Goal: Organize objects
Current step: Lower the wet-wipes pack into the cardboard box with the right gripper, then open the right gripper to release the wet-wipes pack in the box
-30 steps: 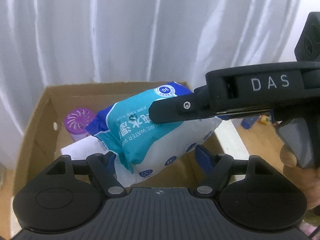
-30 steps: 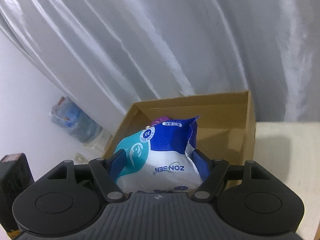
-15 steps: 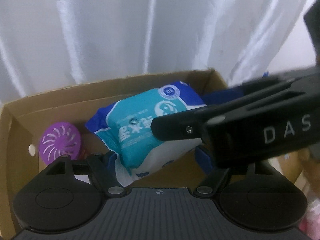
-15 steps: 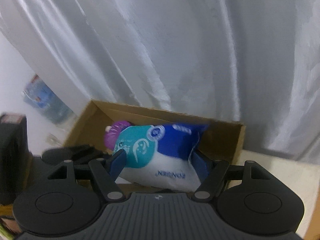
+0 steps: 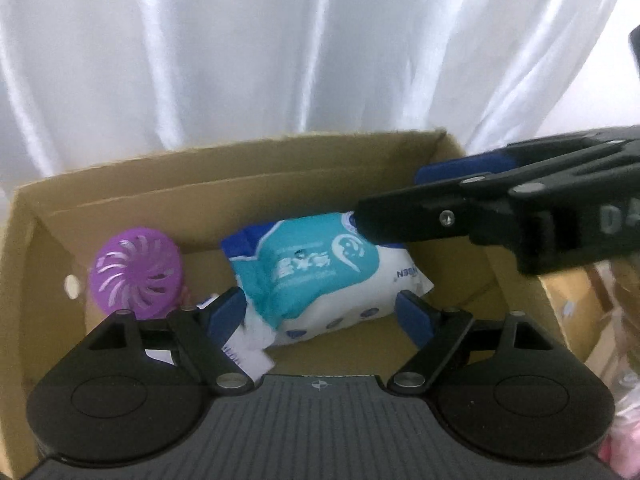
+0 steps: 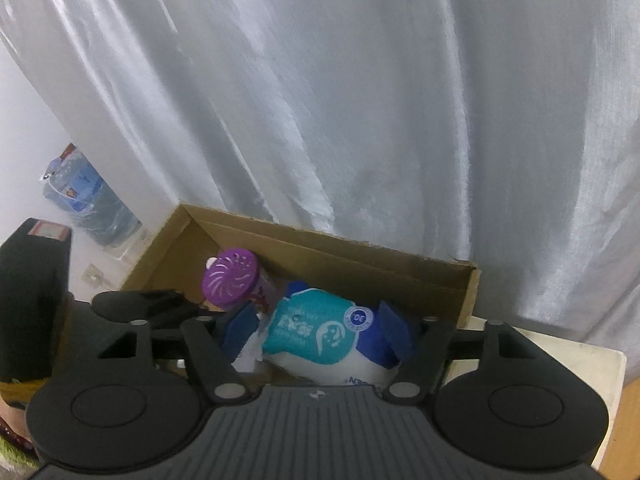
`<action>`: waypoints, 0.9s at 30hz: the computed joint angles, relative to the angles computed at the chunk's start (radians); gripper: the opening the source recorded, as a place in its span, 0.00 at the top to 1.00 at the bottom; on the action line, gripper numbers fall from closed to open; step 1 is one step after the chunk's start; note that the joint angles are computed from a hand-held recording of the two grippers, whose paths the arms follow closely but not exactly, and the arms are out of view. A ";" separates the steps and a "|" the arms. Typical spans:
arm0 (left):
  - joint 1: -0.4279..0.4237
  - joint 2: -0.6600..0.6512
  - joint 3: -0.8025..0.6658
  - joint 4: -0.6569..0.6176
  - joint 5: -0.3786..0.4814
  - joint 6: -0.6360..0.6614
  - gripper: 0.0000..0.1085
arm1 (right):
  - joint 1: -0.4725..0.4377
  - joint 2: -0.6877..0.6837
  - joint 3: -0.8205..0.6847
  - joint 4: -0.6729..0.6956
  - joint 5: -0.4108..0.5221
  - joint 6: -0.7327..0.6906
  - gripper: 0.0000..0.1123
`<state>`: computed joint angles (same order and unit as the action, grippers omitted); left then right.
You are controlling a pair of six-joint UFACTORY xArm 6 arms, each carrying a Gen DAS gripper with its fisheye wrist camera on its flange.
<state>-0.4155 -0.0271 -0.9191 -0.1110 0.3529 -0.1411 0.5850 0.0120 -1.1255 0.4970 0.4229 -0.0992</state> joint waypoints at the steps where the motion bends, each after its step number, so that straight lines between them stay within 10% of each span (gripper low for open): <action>1: 0.005 -0.023 0.020 0.007 -0.005 -0.004 0.25 | -0.002 -0.005 0.003 0.000 0.000 -0.002 0.40; 10: 0.013 -0.177 0.121 0.011 0.063 0.003 0.39 | 0.027 0.030 -0.056 0.110 0.090 -0.042 0.48; 19: 0.066 -0.119 0.071 -0.327 0.222 0.192 0.40 | 0.040 0.183 -0.232 0.192 0.275 -0.024 0.51; 27: 0.092 -0.102 0.087 -0.340 0.187 0.169 0.39 | 0.038 0.332 -0.404 0.160 0.388 0.047 0.51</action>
